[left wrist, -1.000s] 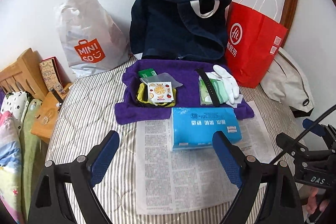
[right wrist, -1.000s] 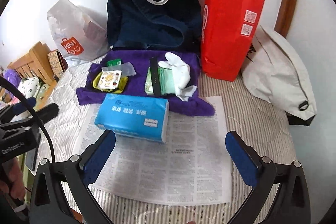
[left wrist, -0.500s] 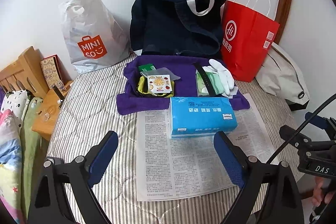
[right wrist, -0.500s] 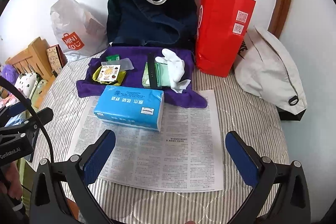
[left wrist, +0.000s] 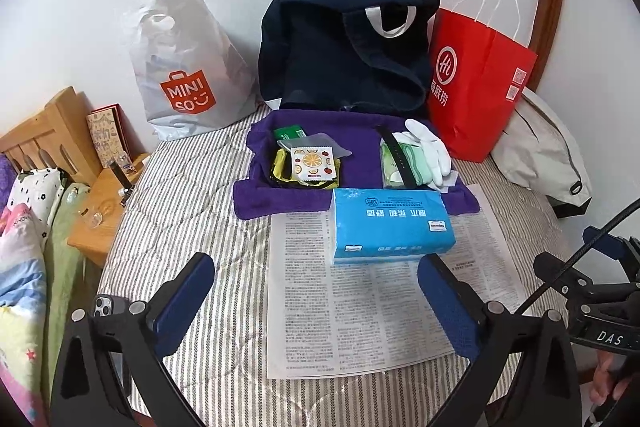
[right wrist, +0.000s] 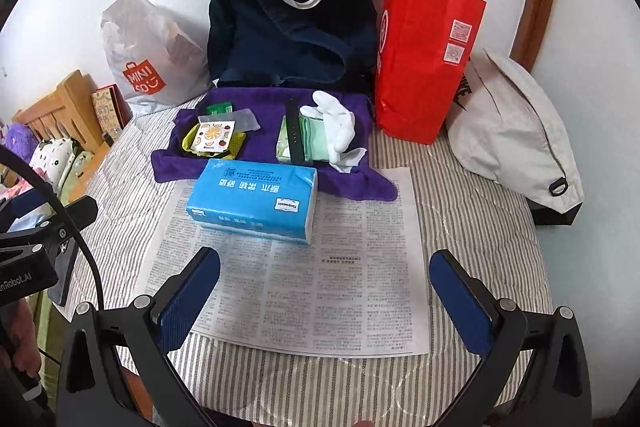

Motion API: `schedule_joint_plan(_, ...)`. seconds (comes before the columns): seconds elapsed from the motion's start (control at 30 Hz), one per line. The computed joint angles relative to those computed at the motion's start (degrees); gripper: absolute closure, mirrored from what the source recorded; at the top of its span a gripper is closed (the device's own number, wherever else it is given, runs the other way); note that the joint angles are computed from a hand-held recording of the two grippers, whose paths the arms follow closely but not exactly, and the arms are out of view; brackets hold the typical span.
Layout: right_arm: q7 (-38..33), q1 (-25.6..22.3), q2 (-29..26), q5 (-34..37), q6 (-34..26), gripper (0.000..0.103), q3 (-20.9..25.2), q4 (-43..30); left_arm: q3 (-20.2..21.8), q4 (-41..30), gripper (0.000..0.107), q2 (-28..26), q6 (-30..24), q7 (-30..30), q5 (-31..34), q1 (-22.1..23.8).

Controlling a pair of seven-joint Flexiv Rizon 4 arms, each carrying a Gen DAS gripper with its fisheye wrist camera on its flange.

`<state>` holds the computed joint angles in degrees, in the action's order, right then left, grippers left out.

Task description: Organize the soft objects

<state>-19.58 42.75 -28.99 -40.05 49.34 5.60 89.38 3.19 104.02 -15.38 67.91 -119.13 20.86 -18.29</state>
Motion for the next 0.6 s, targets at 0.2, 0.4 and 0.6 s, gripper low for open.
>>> schedule_joint_plan(0.2, 0.43, 0.02, 0.48, -0.33, -0.08, 0.000, -0.01, 0.35, -0.52, 0.60, 0.004, 0.25, 0.29, 0.79, -1.44, 0.61)
schedule_joint_plan(0.4, 1.52, -0.13, 1.07, -0.87, 0.35, 0.000, -0.22, 1.05, -0.34, 0.43, 0.004, 0.25, -0.01, 0.53, -1.19, 0.30)
schedule_joint_plan(0.6, 1.77, -0.46, 1.59, -1.05, 0.24, 0.000, 0.19, 1.58, -0.57, 0.75, 0.004, 0.41, 0.60, 1.21, -1.90, 0.49)
